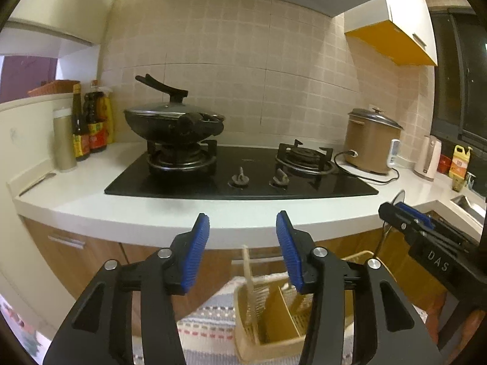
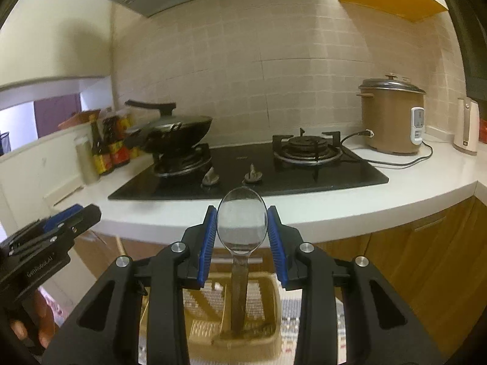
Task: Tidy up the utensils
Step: 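Open both grippers to drop the spoons into the basket, then move both grippers back down to the remaining utensils on the cloth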
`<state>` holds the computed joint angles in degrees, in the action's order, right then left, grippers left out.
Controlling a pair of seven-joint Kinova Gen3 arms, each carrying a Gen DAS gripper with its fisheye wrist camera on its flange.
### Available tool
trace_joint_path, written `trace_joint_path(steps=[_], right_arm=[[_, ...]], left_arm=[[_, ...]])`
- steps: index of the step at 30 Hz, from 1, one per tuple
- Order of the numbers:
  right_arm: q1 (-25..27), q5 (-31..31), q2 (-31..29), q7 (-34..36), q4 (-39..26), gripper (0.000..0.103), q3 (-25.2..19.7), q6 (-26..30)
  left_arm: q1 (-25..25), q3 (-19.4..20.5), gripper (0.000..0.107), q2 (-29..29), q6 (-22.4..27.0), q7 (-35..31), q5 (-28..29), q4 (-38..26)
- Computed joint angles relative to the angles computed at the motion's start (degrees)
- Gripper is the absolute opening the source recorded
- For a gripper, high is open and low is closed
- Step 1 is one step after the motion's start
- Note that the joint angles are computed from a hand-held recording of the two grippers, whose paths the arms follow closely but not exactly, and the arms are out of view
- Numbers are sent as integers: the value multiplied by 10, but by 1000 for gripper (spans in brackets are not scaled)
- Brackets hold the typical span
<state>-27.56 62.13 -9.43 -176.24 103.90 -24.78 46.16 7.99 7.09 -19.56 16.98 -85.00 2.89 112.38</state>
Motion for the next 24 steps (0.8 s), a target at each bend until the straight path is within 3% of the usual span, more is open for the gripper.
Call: trace_joint_path(steps=[8,12,13,16,20,22,24], right_arm=[[6,-92,-50,53,12,31,-19,26],[10,-169,-73,99,15,31,-8,11],[4,-192,-77,118,14,32,3,6],[3,-256,-86,164,6,47,19,3],[2,-325,-105,207,0,47,32,7],[8,-354,-104,226,-12,47,25,29],[4,-389,-95,250,-25,47,25,59]], left_arm=[[91,-104,45,-58,45,-49,73,21],[102,-133,45,-88,89,-73,97,32],[103,-140,45,-94,101,-79,102,34],[112,-171,45,-106,149,-104,120,34],[104,-199,45,-113,205,-146,151,38],[123,-225,45,-104,251,-170,156,34],[120,-224,44,-89,294,-192,157,34]])
